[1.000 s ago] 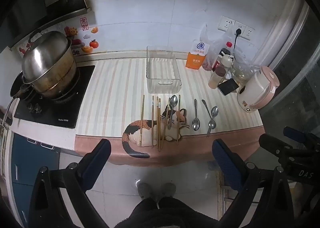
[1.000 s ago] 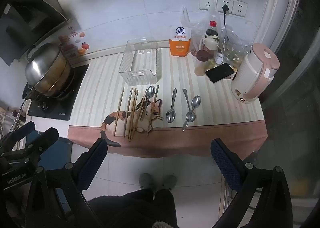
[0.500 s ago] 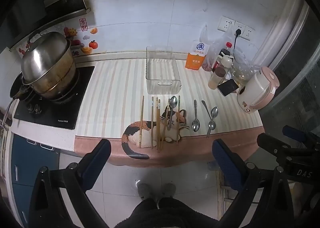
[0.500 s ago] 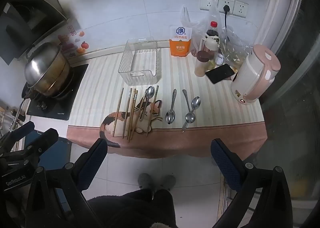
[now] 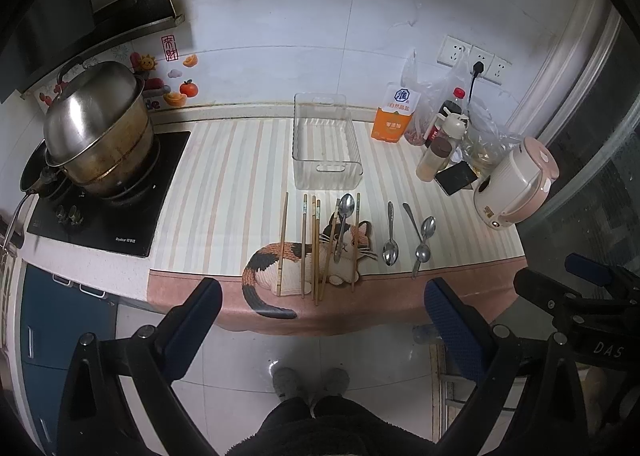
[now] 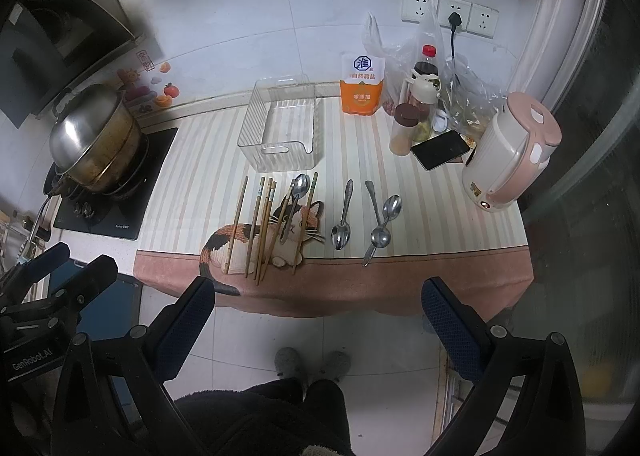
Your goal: Organize utensils
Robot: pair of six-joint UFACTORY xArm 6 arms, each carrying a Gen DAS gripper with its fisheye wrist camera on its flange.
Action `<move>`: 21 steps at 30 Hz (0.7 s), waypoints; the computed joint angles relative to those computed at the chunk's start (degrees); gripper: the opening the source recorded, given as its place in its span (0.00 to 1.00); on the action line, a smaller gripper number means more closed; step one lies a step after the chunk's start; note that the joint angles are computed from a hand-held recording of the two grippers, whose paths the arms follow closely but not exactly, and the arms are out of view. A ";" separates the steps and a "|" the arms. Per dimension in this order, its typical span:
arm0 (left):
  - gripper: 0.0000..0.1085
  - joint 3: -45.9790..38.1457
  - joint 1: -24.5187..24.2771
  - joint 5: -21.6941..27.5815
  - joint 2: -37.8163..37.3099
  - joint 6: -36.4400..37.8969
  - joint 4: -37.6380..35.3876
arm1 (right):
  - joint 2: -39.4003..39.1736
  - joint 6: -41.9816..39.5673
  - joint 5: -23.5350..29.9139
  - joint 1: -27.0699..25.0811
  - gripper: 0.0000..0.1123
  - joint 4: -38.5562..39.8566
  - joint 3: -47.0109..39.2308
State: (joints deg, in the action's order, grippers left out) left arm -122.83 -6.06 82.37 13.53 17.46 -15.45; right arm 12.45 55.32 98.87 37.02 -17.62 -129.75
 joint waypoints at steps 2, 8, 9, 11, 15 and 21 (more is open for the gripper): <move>0.95 -0.55 0.07 0.40 0.26 -0.08 0.00 | 0.51 -0.26 -0.11 -0.27 0.92 0.09 -0.39; 0.95 -1.95 0.23 1.46 0.90 -0.35 -0.17 | 0.30 -0.16 0.13 -0.10 0.92 0.03 -0.36; 0.95 -2.15 0.23 1.67 1.03 -0.41 -0.15 | 0.23 -0.14 0.21 -0.04 0.92 -0.01 -0.33; 0.95 -2.04 0.23 1.80 0.93 -0.51 -0.18 | 0.18 -0.20 0.26 0.00 0.92 0.02 -0.32; 0.95 -1.28 0.20 1.47 0.45 -0.45 -0.23 | 0.00 -0.09 0.14 0.04 0.92 -0.06 -0.07; 0.95 -0.44 0.19 0.75 0.03 -0.25 -0.32 | -0.02 0.00 0.12 0.18 0.92 -0.18 -0.01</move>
